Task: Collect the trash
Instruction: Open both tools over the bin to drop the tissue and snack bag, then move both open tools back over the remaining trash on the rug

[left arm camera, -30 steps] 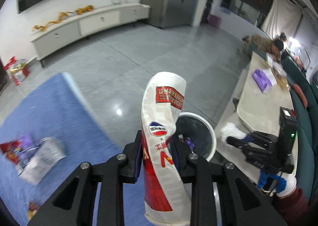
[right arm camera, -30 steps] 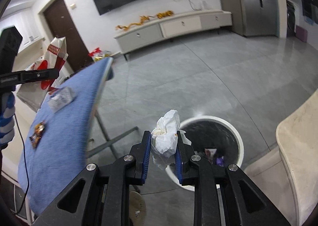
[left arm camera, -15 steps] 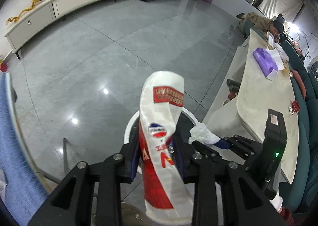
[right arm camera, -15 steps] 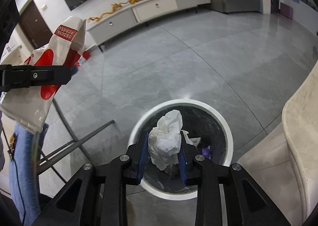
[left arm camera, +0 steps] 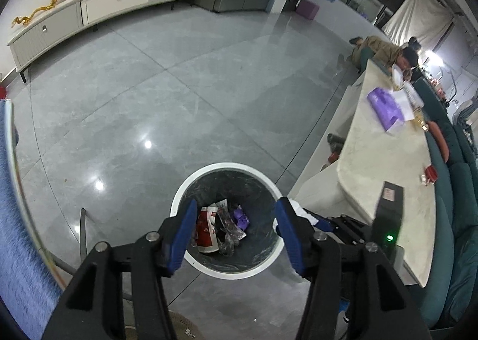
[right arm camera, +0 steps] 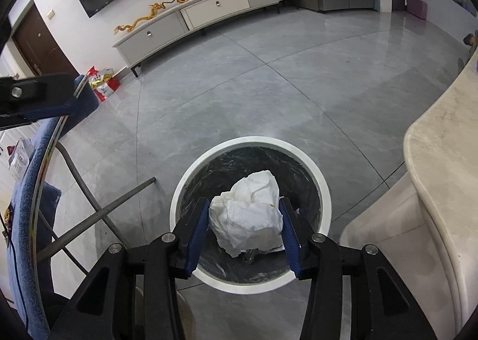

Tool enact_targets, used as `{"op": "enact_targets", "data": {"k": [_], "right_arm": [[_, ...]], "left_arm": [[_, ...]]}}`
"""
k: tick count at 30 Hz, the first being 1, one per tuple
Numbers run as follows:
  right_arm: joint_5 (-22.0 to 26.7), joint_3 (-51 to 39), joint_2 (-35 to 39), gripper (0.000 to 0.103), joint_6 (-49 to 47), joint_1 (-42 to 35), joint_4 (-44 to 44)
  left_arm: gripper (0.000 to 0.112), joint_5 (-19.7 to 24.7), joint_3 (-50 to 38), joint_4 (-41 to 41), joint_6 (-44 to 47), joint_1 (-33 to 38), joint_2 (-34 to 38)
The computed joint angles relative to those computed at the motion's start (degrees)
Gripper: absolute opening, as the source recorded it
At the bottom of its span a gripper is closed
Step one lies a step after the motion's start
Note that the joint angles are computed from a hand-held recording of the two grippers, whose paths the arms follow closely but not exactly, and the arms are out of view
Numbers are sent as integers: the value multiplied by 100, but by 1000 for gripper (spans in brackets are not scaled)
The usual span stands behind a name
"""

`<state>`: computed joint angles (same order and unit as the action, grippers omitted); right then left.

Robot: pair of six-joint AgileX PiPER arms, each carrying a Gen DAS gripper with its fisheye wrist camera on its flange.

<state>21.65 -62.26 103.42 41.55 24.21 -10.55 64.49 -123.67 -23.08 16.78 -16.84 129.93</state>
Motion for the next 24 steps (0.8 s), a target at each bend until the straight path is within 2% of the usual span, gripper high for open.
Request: {"op": "enact_targets", "data": {"k": [6, 9, 12, 19, 24], "right_arm": [[542, -356, 1, 56, 188, 146, -346], [1250, -828, 195, 57, 353, 308, -746], [1954, -1354, 410, 66, 246, 443, -867], [2397, -1764, 207, 66, 275, 682, -916], [2814, -2225, -58, 66, 240, 1005, -1009]], "left_arm": [[53, -255, 1199, -626, 475, 417, -1043], [53, -270, 1707, -911, 779, 694, -1554], [53, -218, 2100, -1156, 1110, 1051, -2031], [53, 117, 2514, -1669, 1812, 2236, -2843], [53, 463, 2655, -2114, 2626, 3499, -3298]]}}
